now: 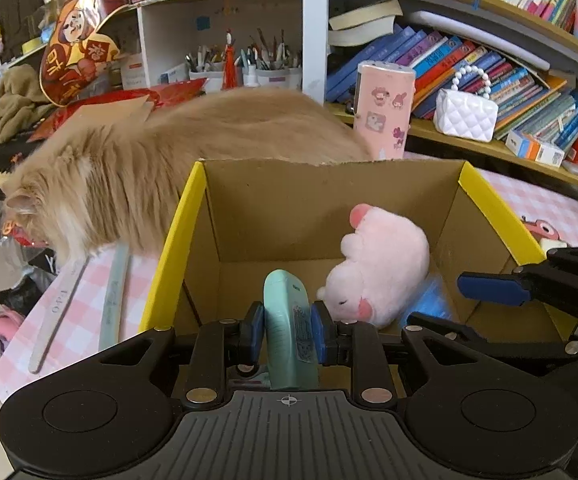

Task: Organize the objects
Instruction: 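Lower both held items into the box and open both tools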

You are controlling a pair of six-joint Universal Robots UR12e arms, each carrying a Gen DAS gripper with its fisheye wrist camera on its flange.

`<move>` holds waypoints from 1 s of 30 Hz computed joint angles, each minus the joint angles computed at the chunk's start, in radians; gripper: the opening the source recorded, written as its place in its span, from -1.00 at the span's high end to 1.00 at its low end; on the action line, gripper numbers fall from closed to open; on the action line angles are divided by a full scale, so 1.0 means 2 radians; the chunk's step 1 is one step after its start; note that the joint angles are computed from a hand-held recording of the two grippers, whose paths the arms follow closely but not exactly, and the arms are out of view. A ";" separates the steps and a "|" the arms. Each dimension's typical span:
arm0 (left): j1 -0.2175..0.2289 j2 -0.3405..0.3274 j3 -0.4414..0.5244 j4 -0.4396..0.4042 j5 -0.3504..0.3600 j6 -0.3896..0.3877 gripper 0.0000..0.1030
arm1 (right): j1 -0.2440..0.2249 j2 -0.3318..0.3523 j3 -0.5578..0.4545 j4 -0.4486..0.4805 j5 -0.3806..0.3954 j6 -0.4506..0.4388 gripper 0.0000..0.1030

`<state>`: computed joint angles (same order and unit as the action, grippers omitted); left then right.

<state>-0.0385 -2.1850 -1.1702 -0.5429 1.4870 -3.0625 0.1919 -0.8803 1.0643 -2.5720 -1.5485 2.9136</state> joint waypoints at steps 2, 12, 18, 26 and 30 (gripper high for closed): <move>0.000 0.001 -0.001 0.004 0.001 -0.001 0.37 | 0.000 -0.001 0.002 -0.005 -0.002 0.005 0.01; 0.008 0.033 -0.049 0.107 -0.006 -0.033 -0.17 | 0.003 -0.025 0.046 -0.103 -0.015 0.051 -0.01; 0.014 0.055 -0.081 0.149 -0.005 -0.041 -0.26 | 0.007 -0.044 0.076 -0.147 -0.040 0.102 -0.01; 0.027 0.092 -0.135 0.159 -0.001 -0.050 -0.31 | 0.017 -0.076 0.128 -0.188 -0.062 0.143 -0.01; 0.032 0.108 -0.160 0.152 -0.001 -0.052 -0.31 | 0.024 -0.091 0.152 -0.179 -0.072 0.147 -0.01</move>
<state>0.0260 -1.9685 -1.4898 -0.2399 1.4849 -3.1671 0.2407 -1.0619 1.3683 -2.9299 -1.6916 3.2086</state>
